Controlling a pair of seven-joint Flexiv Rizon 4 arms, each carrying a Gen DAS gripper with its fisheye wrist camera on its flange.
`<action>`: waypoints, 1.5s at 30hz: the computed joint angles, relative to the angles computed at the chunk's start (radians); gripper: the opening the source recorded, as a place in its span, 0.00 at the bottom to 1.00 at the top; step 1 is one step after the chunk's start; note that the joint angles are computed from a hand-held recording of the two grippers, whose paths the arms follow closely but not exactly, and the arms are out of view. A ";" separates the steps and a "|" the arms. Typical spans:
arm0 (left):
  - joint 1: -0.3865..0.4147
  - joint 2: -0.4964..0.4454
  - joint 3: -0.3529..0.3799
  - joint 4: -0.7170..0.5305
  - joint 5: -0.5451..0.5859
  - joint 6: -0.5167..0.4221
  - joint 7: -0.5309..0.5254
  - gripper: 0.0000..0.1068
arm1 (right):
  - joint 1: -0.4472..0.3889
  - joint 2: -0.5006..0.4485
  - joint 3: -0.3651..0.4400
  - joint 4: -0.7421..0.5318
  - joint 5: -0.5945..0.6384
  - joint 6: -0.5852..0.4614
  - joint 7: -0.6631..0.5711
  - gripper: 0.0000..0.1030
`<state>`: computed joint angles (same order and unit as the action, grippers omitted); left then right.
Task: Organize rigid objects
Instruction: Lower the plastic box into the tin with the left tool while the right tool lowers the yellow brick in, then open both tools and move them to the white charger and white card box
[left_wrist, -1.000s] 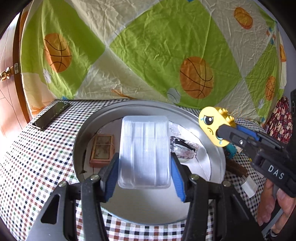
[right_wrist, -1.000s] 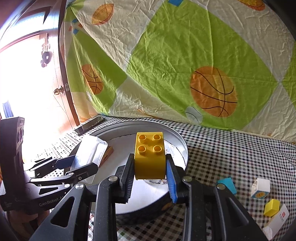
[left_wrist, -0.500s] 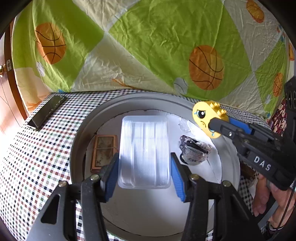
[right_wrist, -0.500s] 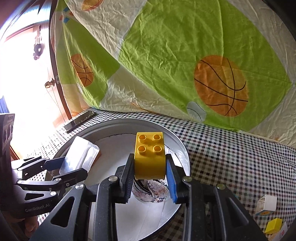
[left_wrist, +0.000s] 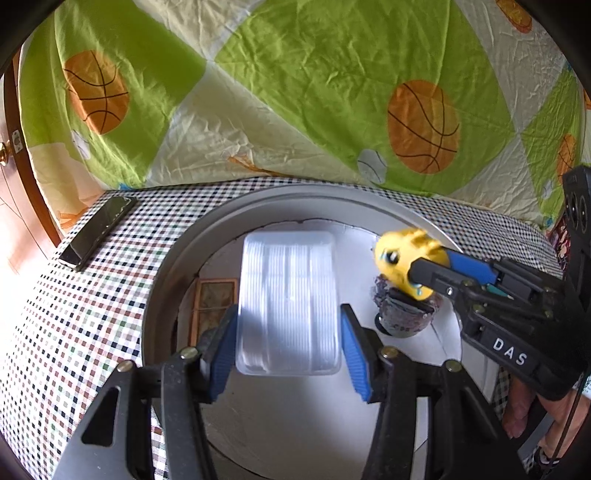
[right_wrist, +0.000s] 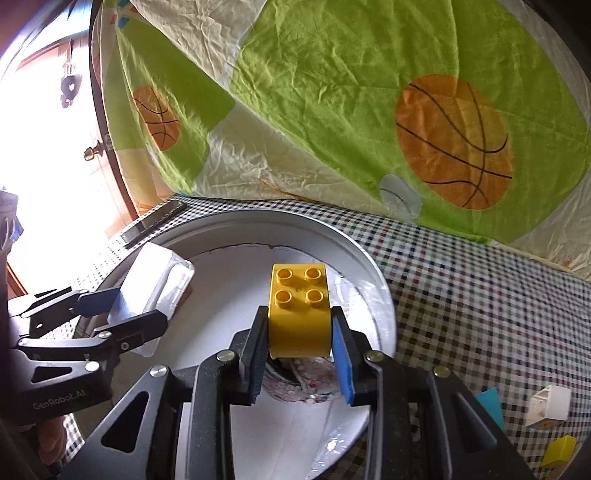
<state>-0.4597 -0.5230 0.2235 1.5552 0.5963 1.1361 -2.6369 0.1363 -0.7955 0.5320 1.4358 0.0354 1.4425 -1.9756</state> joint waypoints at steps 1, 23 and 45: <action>-0.012 0.001 0.011 -0.005 0.012 -0.015 -0.011 0.49 | 0.005 0.003 -0.007 0.005 0.002 0.013 0.004 0.34; -0.129 -0.093 -0.068 -0.160 0.074 0.038 -0.040 0.72 | -0.389 0.162 0.146 0.289 0.118 0.185 -0.100 0.59; -0.215 -0.345 -0.110 -0.462 -0.185 -0.097 0.319 0.91 | -0.552 0.088 0.133 0.346 -0.083 0.277 0.161 0.60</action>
<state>-0.6748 -0.8681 0.1131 1.0927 0.4113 1.0392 -2.3176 -0.4154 -0.7073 0.6650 1.7815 -0.0478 1.7193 -1.8147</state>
